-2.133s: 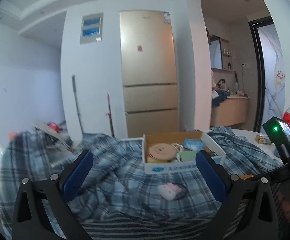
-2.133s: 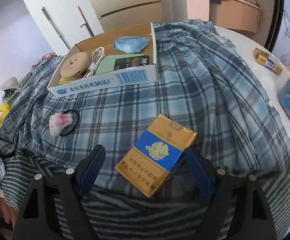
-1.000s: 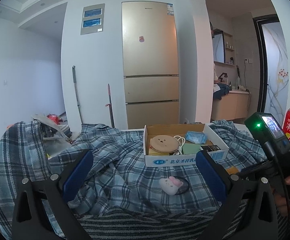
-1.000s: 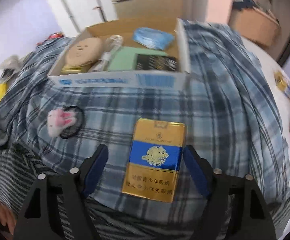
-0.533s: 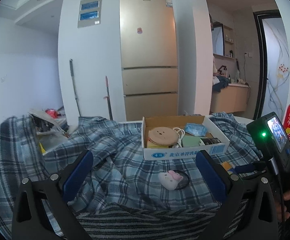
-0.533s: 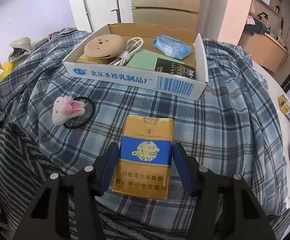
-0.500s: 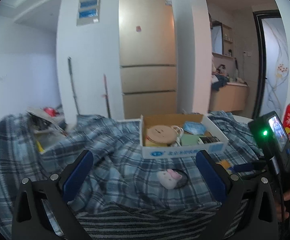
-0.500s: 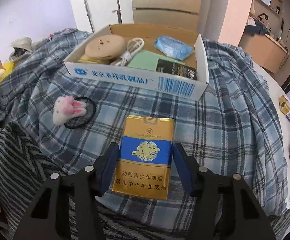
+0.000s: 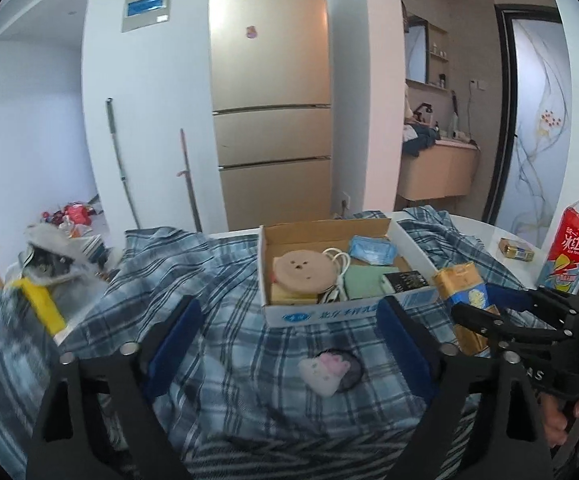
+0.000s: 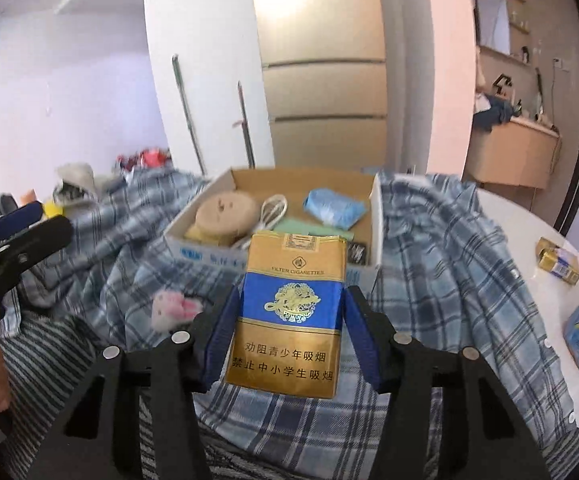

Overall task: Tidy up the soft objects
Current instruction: 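Grasp the cigarette pack with the right tool and lift it, then grasp the pink bunny plush with the left tool while the right tool holds the pack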

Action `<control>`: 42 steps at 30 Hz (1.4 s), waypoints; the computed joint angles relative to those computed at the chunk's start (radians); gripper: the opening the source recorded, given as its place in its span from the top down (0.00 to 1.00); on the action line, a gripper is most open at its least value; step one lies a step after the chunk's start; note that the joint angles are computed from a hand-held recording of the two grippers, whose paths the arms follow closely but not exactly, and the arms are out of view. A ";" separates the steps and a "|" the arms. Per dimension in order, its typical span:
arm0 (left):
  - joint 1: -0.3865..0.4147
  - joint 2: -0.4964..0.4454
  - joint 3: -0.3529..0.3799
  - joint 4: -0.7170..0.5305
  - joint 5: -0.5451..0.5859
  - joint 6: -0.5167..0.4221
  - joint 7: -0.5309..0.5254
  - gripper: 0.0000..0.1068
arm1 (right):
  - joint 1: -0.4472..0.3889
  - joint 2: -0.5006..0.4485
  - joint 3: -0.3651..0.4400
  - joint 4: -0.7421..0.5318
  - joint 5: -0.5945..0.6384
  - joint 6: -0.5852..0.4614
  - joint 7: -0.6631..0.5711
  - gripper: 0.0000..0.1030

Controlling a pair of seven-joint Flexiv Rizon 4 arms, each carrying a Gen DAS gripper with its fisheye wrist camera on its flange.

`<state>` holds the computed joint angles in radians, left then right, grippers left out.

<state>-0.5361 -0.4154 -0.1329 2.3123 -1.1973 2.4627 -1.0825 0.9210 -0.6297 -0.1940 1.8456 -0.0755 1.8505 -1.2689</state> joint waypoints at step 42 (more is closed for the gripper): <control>0.128 -0.084 -0.045 -0.012 0.201 -0.158 -0.068 0.74 | 0.207 -0.048 -0.251 0.014 0.049 -0.019 0.043 0.48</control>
<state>-0.4078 -0.4991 -0.1775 2.3005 -0.9960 2.3044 -1.1505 1.1281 -0.6773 -0.4450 1.8592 -0.0267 1.8314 -1.2257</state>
